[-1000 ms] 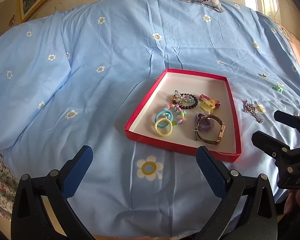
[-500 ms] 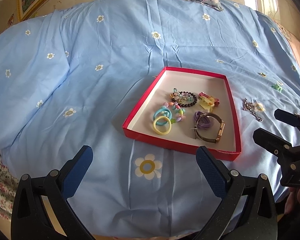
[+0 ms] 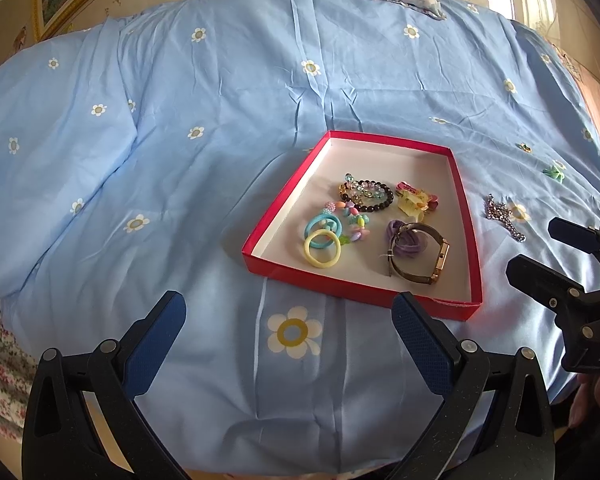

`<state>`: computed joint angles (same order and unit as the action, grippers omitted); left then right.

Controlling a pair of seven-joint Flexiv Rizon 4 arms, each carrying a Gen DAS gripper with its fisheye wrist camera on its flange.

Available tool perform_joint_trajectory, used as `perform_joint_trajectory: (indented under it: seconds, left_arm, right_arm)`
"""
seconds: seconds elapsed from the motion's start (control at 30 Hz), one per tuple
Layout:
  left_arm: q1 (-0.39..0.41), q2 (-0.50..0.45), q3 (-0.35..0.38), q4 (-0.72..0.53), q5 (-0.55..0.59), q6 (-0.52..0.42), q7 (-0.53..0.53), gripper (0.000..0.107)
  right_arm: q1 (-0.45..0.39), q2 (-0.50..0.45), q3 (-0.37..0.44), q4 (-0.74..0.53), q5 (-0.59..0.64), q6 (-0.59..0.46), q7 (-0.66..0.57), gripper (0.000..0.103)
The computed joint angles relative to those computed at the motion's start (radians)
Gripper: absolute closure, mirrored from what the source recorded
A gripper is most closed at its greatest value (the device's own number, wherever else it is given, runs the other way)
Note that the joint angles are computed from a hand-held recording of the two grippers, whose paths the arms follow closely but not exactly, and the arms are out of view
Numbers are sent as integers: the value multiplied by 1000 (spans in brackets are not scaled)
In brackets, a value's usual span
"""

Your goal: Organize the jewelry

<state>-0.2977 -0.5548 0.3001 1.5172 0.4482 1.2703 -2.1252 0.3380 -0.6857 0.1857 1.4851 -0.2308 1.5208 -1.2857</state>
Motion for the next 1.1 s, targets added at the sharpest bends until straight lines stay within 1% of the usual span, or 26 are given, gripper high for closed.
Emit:
perform_joint_trajectory:
  seconds: [0.7, 0.9, 1.1]
  left_arm:
    - [7, -12, -10, -9, -18, 1, 19, 4]
    - [21, -24, -26, -24, -42, -4, 52, 4]
    - [19, -29, -23, -26, -56, -2, 62, 4]
  right_arm:
    - [0, -5, 0, -5, 7, -8, 3, 0]
    - [-6, -11, 9, -18, 11, -23, 1, 0]
    - [-5, -14, 11, -25, 17, -31, -2, 0]
